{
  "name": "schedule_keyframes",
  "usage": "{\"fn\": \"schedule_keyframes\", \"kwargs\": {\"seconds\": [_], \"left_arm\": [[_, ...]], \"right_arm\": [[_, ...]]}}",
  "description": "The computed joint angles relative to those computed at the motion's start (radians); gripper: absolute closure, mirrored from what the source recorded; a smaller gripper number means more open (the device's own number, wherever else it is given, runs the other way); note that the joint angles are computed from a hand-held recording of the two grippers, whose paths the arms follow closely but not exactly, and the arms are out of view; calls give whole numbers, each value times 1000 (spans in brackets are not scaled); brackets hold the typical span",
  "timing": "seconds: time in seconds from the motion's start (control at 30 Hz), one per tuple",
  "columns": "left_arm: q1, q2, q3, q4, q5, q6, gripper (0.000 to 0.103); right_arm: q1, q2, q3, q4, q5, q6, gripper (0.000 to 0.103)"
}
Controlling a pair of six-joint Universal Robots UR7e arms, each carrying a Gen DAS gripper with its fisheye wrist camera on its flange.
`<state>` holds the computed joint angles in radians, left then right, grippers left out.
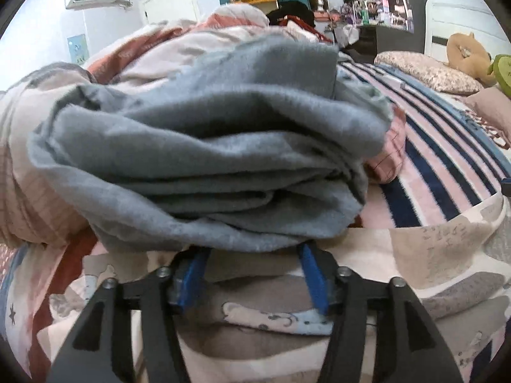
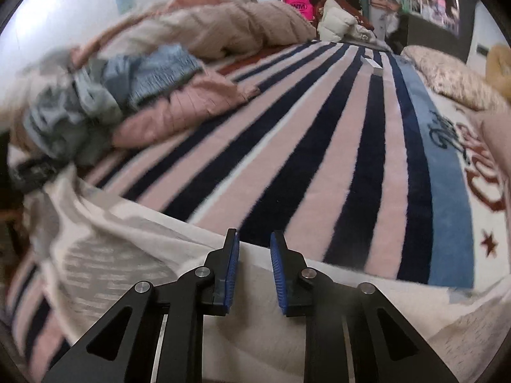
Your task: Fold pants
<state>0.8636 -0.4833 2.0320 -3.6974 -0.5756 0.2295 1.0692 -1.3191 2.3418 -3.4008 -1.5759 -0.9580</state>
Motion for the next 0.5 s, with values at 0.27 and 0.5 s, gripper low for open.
{"fn": "schedule_keyframes", "kwargs": {"seconds": [0.27, 0.5], "left_arm": [[-39, -28, 68, -36, -114, -64, 42], [-19, -8, 35, 29, -90, -107, 42]], "right_arm": [[-26, -155, 87, 314, 93, -137, 87], [18, -6, 32, 120, 11, -10, 96]]}}
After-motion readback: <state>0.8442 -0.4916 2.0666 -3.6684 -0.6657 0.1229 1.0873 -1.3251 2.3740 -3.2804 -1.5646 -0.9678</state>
